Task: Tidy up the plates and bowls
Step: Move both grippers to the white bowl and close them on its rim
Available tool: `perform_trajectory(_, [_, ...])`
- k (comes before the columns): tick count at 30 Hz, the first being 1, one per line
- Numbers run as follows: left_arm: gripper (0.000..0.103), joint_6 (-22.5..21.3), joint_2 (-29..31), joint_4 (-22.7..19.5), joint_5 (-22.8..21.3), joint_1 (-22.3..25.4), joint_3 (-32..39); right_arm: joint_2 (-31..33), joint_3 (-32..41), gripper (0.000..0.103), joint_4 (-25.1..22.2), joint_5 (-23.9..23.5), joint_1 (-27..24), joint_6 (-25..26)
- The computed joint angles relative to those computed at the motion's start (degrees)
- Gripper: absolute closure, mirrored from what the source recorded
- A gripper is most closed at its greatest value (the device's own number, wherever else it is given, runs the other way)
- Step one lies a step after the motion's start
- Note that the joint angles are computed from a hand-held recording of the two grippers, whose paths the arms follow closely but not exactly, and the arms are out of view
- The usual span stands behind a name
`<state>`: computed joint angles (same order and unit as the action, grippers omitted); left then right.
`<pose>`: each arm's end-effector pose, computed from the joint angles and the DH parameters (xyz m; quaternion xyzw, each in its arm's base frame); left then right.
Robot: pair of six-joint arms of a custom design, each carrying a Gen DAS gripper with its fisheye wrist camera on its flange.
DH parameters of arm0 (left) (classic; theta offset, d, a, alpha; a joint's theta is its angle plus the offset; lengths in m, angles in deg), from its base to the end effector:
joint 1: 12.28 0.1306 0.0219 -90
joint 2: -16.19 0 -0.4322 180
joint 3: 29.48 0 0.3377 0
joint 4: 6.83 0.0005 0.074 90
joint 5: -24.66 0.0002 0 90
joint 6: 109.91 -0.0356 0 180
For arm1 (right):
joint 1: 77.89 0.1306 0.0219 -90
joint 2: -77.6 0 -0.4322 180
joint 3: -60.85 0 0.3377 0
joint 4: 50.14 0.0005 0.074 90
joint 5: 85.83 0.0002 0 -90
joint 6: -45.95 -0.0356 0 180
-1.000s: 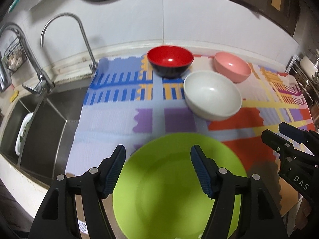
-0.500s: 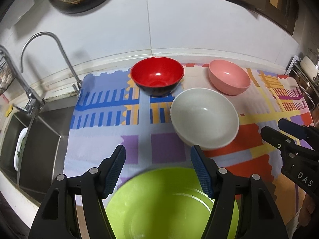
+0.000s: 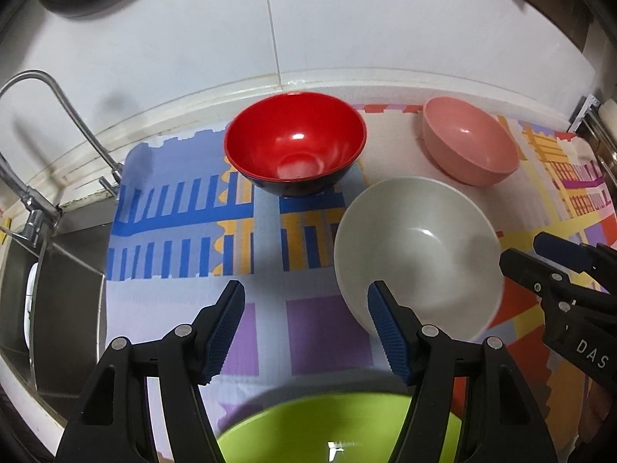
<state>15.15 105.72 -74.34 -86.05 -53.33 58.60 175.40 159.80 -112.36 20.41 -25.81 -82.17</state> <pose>0.3053 -0.2498 0.4540 0.0178 0.9676 0.0284 0.2504 0.2973 0.3646 0.4708 -0.0815 0.9558 0.0786 0.2714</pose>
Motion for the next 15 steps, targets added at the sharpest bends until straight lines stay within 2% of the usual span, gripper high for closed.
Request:
perform_trajectory(9, [0.044, -1.83, 3.57, 1.14, 3.96, 2.4, 0.47, 2.65, 0.0, 0.054, 0.67, -5.01, -2.56, -0.57])
perform_trajectory(15, [0.058, -2.55, 5.05, 1.91, 6.97, 3.4, 0.54, 3.75, 0.06, 0.063, 0.94, -7.31, -3.47, -1.57])
